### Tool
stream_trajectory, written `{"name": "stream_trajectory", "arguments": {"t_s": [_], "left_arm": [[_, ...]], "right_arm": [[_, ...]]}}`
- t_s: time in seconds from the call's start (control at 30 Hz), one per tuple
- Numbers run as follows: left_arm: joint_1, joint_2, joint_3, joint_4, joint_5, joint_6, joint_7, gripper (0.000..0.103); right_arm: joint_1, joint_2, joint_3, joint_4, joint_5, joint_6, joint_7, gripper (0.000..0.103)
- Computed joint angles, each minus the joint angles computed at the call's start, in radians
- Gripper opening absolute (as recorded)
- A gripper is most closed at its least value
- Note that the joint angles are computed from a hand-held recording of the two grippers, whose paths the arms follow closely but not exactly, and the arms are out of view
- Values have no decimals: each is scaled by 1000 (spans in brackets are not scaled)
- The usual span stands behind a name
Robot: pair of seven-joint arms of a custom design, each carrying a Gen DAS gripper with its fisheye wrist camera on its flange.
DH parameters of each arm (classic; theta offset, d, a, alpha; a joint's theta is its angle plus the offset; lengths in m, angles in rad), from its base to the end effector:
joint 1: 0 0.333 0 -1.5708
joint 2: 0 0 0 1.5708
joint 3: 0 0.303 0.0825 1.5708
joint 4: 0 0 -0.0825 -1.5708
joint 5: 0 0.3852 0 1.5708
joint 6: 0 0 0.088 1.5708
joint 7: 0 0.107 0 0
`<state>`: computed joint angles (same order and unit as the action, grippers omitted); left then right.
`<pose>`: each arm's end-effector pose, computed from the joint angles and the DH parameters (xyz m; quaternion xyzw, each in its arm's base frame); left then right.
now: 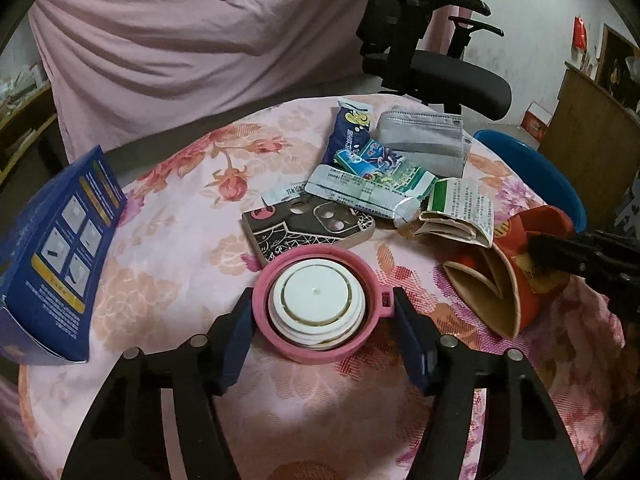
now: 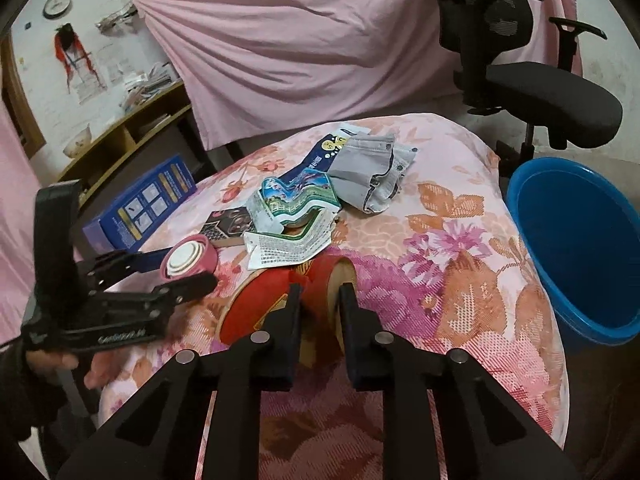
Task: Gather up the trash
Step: 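Close left tool on the pink tape roll while right tool grasps the red packet, then carry both items over the blue bucket and open both tools to drop them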
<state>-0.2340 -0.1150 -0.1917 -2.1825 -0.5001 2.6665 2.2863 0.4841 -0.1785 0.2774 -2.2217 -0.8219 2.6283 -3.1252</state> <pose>0.5117 -0.2196 0.4896 -0.3682 0.8693 -0.3018 0.1329 0.3735 0.3881 0.4919 -0.5801 0.7095 -0.1897 0.3522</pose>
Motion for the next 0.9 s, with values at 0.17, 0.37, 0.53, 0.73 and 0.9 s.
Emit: {"name": "stream_trajectory", "arguments": {"t_s": [0.17,0.37,0.53,0.73,0.9], "left_arm": [[-14,-37,5,-46,-41,51,12,59],[-62,-112,32,-119,-185,147,88,59],[-159,-154,76,-126,-402,241,212,59],[-271,-132,93,-13,-733,302,461,59],[-304,-79,37,109,-983,310,730,59]], "right_arm": [[-7,-26,8,-18,-43,19,10,15],[-21,-55,37,-12,-132,7,54,15],[-54,-102,92,-22,-356,-67,243,15],[-66,-219,150,-96,-590,-263,485,15],[-50,-318,190,-174,-660,-486,566,15]]}}
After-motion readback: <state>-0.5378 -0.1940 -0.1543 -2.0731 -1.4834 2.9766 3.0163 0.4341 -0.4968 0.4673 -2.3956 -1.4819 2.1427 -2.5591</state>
